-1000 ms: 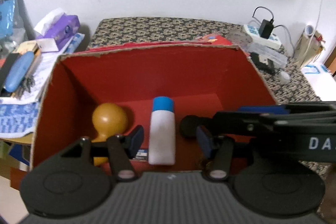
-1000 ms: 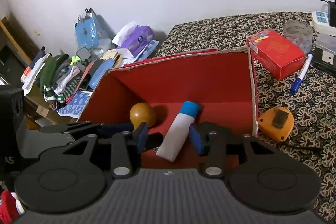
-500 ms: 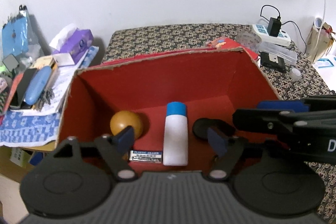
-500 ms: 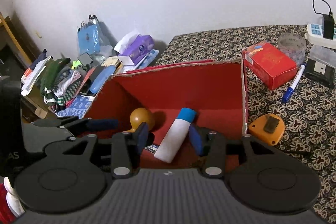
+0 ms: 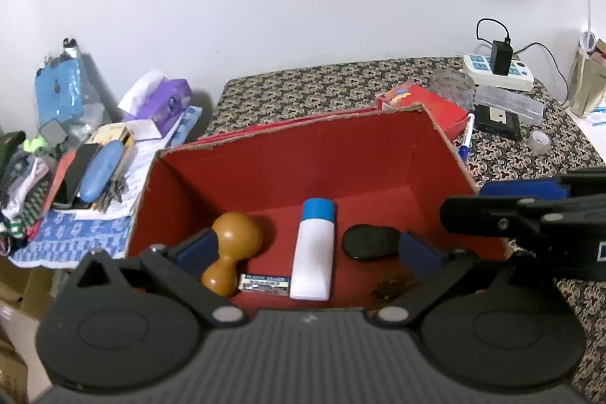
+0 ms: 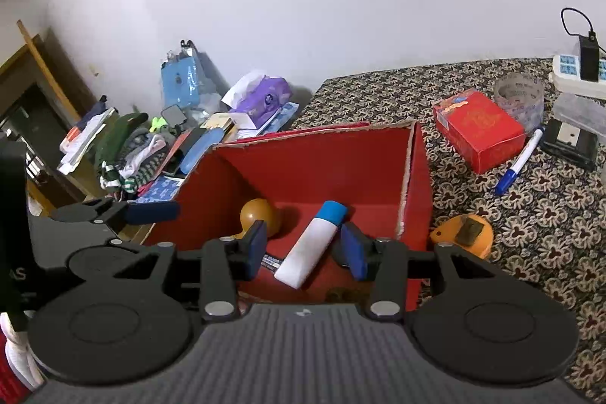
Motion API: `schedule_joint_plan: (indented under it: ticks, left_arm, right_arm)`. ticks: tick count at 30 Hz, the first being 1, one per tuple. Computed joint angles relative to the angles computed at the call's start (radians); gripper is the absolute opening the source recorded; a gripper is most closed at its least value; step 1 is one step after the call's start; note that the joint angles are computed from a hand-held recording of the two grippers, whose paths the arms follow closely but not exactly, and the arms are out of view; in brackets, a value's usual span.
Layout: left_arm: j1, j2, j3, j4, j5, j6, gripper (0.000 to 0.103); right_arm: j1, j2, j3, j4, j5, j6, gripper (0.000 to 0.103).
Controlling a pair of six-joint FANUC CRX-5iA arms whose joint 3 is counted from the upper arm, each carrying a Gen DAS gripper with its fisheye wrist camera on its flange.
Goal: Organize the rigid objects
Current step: 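Withdraw the right tool and close it on the orange tape measure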
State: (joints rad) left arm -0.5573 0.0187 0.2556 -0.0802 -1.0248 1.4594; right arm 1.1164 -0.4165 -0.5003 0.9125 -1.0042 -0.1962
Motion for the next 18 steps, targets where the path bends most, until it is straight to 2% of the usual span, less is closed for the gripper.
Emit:
schedule_joint_plan:
  ticks: [9, 18]
  left_arm:
    - [-0.117, 0.01, 0.084, -0.154, -0.078, 0.217, 0.102]
    - [-0.244, 0.037, 0.149, -0.27, -0.148, 0.366, 0.102]
  right_arm:
    - [0.049, -0.131, -0.067, -0.021, -0.049, 0.077, 0.03]
    - [0.09, -0.272, -0.138, -0.067, -0.104, 0.122, 0.03]
